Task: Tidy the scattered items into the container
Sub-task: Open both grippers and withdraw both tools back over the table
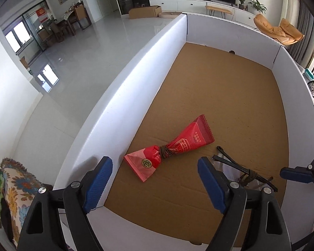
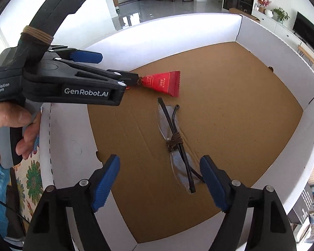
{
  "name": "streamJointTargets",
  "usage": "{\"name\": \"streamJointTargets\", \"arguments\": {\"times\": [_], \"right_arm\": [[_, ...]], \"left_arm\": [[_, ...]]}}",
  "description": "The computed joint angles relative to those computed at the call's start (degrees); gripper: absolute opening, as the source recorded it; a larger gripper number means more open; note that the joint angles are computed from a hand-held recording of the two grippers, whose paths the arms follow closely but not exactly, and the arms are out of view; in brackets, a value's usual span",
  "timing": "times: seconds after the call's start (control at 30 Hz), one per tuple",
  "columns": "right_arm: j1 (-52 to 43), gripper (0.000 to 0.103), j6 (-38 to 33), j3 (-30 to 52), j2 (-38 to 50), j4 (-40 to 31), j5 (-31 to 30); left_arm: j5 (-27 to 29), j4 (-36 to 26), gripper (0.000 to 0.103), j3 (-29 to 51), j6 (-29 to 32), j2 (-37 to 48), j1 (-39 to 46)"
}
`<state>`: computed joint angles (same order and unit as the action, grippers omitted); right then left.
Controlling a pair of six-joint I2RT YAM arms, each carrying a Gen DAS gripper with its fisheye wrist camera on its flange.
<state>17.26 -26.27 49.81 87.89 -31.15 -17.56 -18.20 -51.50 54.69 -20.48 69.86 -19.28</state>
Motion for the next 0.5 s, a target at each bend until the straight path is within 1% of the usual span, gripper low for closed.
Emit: {"name": "streamJointTargets", "arguments": {"times": [0.03, 0.17, 0.2, 0.27, 0.33, 0.43, 0.5], "right_arm": [[0.08, 0.077, -0.35, 0.1, 0.04, -0.12, -0.02], [-2.62, 0.068, -5.84, -2.3, -2.01, 0.7, -0.23], [-4.0, 0.067, -7.51, -3.21, -2.19, 1.18, -1.01], [-4.65, 0.064, -8.82, -3.45, -2.34, 1.53, -0.9], [-5.22, 0.063, -9.9, -3.5, -2.48, 1.45, -0.89], [-6.0, 0.065, -10.56, -3.77, -2.9, 2.03, -1.74], [-6.3, 0.076, -9.92, -4.35, -4.2, 2.87, -2.26]], "left_arm": [[0.18, -0.07, 0.083, -0.09, -0.07, -0.34, -0.06], [1.32, 0.12, 0.083, -0.82, -0.67, -2.05, -0.68], [1.09, -0.09, 0.083, -0.78, -0.83, -2.07, -1.31], [-0.25, -0.75, 0.083, -0.33, -1.33, -1.79, -2.83], [-1.02, -1.31, 0.083, 0.01, -1.79, -1.57, -3.73], [0.36, -1.01, 0.083, -0.04, -2.51, -2.02, -3.24], [1.95, 0.19, 0.083, -0.68, -2.95, -2.64, -2.68]]}}
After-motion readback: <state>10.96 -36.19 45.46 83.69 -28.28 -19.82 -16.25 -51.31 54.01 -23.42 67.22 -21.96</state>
